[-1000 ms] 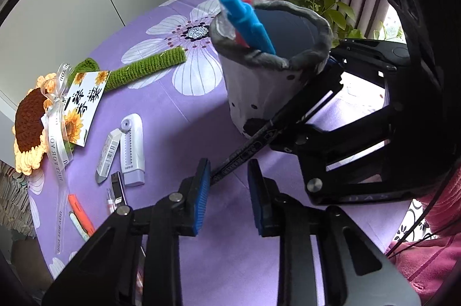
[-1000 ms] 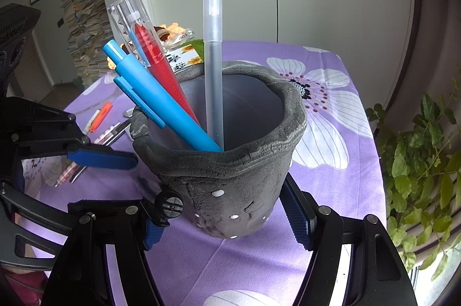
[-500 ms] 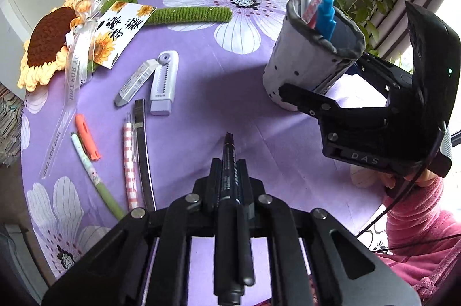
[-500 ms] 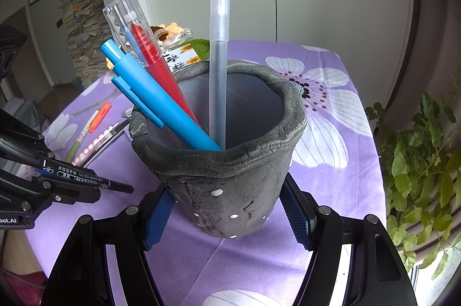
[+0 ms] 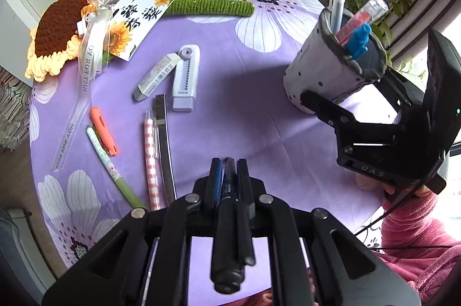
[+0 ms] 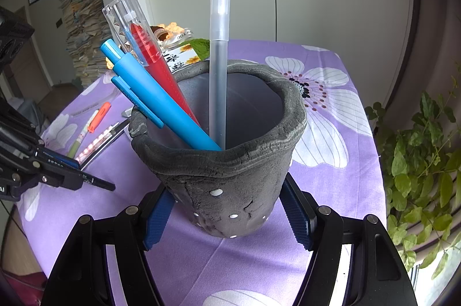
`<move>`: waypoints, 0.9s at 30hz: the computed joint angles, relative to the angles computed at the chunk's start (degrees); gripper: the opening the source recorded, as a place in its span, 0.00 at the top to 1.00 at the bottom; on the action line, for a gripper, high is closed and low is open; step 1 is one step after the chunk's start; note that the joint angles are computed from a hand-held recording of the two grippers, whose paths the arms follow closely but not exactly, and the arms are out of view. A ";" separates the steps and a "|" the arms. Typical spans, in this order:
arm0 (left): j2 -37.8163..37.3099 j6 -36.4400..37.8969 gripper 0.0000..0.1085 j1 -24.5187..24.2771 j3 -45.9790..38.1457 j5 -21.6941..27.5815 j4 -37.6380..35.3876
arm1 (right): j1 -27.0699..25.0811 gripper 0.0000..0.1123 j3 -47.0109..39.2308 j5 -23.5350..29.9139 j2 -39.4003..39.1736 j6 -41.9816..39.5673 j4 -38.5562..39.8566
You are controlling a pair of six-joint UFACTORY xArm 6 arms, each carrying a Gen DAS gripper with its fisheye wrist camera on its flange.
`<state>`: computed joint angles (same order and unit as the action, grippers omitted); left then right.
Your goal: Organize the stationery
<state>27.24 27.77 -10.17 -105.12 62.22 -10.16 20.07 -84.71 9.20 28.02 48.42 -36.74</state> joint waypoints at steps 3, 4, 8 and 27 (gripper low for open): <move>2.49 0.08 0.92 -0.29 -3.39 0.03 -0.07 | 0.01 0.36 -0.02 0.03 0.00 0.09 -0.08; 3.49 -0.09 0.91 -0.44 -4.61 0.14 0.12 | 0.01 0.36 -0.02 0.03 0.00 0.09 -0.08; 7.27 -1.06 0.91 -1.14 -8.90 0.90 1.45 | 0.01 0.36 -0.01 0.06 -0.01 0.16 -0.16; 24.41 -1.37 0.94 -4.28 -33.67 4.25 1.75 | 0.04 0.36 -0.02 0.27 -0.03 0.28 -0.31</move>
